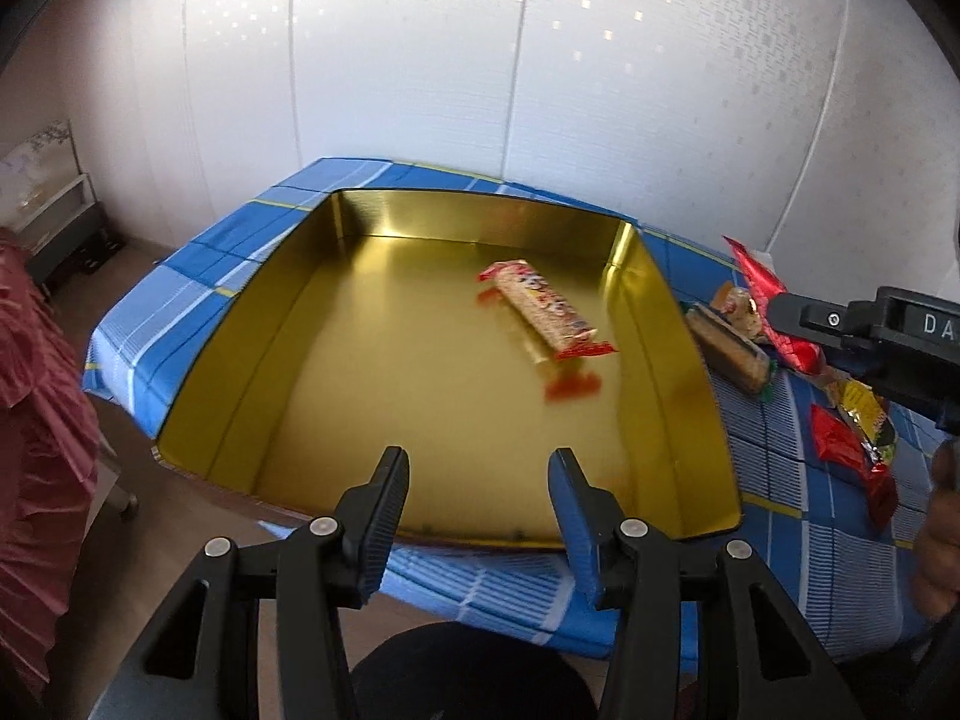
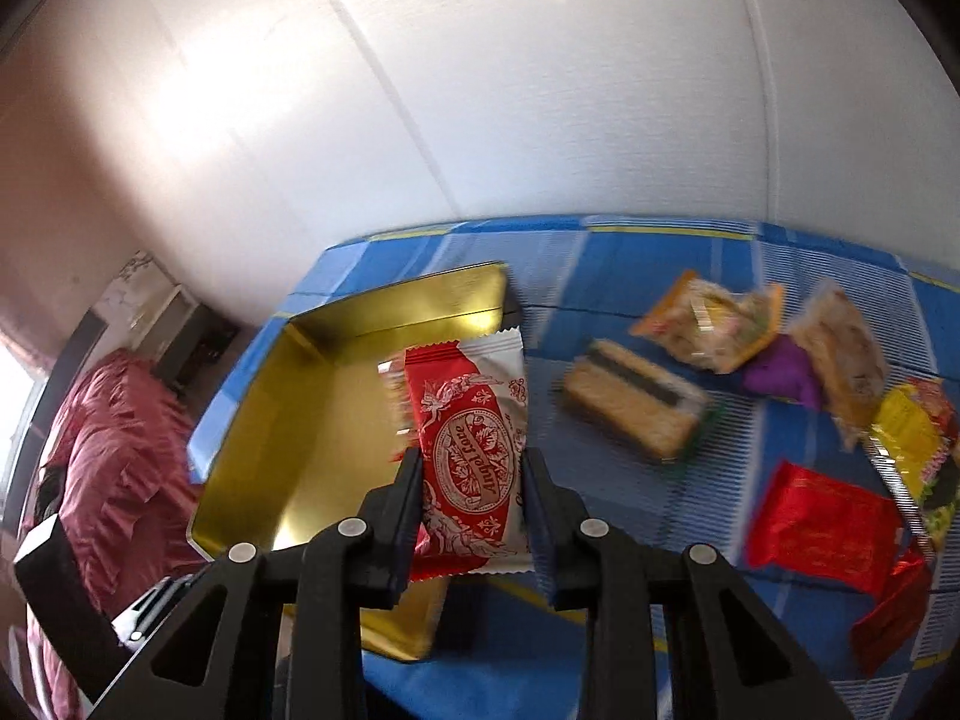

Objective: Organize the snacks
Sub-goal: 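Lower the wafer packet into the gold tray and open the right gripper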

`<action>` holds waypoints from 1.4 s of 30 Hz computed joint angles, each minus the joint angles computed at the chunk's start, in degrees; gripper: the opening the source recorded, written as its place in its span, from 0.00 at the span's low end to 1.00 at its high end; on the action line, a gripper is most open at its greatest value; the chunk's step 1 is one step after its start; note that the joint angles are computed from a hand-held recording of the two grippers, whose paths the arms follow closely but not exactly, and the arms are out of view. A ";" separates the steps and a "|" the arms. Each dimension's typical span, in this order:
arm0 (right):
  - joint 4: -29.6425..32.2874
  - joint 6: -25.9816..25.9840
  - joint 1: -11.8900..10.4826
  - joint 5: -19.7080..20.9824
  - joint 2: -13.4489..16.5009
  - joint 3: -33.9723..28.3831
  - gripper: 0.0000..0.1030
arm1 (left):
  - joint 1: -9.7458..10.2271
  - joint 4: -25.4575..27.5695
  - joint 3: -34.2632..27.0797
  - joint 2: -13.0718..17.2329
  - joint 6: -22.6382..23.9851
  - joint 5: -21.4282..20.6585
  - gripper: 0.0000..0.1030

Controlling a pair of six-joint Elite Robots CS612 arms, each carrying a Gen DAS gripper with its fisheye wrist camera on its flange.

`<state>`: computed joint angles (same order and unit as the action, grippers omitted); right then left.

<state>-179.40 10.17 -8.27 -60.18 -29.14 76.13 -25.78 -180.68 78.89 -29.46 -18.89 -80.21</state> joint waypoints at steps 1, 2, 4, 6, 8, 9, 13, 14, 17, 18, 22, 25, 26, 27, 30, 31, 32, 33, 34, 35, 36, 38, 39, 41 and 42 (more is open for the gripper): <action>0.44 -0.50 0.27 0.22 0.00 -0.13 0.30 | 0.09 -0.10 0.16 -0.08 -0.50 0.02 0.47; 1.02 -1.09 0.61 0.37 -0.04 -0.27 0.30 | 0.19 -0.05 0.35 -0.19 -0.81 0.01 0.47; 2.64 -2.64 1.39 0.68 0.08 -0.91 0.31 | 0.29 0.10 0.61 -0.33 -1.49 0.52 0.47; 3.58 -4.09 2.14 0.53 -0.04 -0.93 0.31 | 0.39 -0.27 1.01 -0.44 -2.00 1.02 0.47; 4.99 -6.08 2.84 0.28 0.05 -1.23 0.31 | 0.47 -0.57 1.24 -0.50 -2.15 1.40 0.47; 5.50 -6.75 3.05 -0.02 0.14 -1.27 0.31 | 0.47 -0.77 1.33 -0.50 -2.18 1.68 0.48; 7.45 -9.73 3.97 -2.37 0.29 -1.32 0.31 | 0.57 -0.97 1.60 -0.53 -2.79 1.65 0.48; 7.65 -10.15 4.17 -3.03 0.31 -1.33 0.31 | 0.65 -0.81 1.58 -0.52 -2.92 1.43 0.48; 8.14 -11.17 4.49 -4.19 0.47 -1.49 0.34 | 0.60 -0.94 1.69 -0.57 -2.94 1.74 0.48; 8.42 -11.38 4.48 -4.02 0.52 -1.59 0.37 | 0.61 -0.97 1.74 -0.58 -3.05 1.54 0.48; 8.46 -11.17 4.48 -4.81 0.78 -1.78 0.40 | 0.59 -1.04 1.77 -0.58 -2.92 1.64 0.48; 8.16 -10.47 4.19 -3.81 0.82 -1.48 0.40 | 0.56 -1.15 1.82 -0.62 -2.86 1.88 0.48; 7.97 -10.24 4.05 -2.93 0.85 -1.37 0.40 | 0.54 -1.17 1.83 -0.64 -2.84 1.91 0.48; 7.78 -10.12 3.98 -2.34 0.80 -1.25 0.40 | 0.56 -1.17 1.83 -0.64 -2.77 1.80 0.48; 6.37 -9.86 4.06 -3.12 0.70 -0.94 0.40 | 0.49 -1.51 1.99 -0.72 -2.51 2.14 0.51; 6.01 -9.72 4.02 -3.06 0.65 -0.81 0.40 | 0.46 -1.68 2.07 -0.75 -2.39 2.29 0.52; 5.64 -9.40 3.96 -2.98 0.61 -0.65 0.40 | 0.41 -1.80 2.14 -0.78 -2.32 2.50 0.52; 5.39 -9.15 3.91 -2.87 0.60 -0.57 0.40 | 0.40 -1.89 2.20 -0.80 -2.27 2.59 0.52; 5.07 -8.87 3.82 -2.69 0.55 -0.42 0.40 | 0.40 -1.90 2.20 -0.81 -2.23 2.58 0.52; 4.66 -8.63 3.73 -2.49 0.49 -0.22 0.40 | 0.40 -1.92 2.27 -0.84 -2.18 2.54 0.52; 4.28 -8.46 3.68 -2.41 0.43 -0.03 0.40 | 0.39 -1.91 2.31 -0.86 -2.21 2.53 0.52; 3.29 -7.92 3.54 -2.55 0.23 0.52 0.40 | 0.44 -1.88 2.33 -0.89 -2.19 2.09 0.52; 2.80 -7.74 3.44 -2.53 0.15 0.78 0.40 | 0.45 -1.92 2.36 -0.91 -2.11 1.91 0.53; 1.15 -6.76 3.13 -2.61 -0.13 1.60 0.40 | 0.31 -2.18 2.52 -0.99 -1.72 2.18 0.54; 0.27 -6.32 2.92 -2.54 -0.28 2.07 0.40 | 0.21 -2.38 2.63 -1.04 -1.43 2.37 0.54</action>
<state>-179.14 3.85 -5.35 -62.72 -29.43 78.19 -25.57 -183.05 81.52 -30.51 -20.32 -77.84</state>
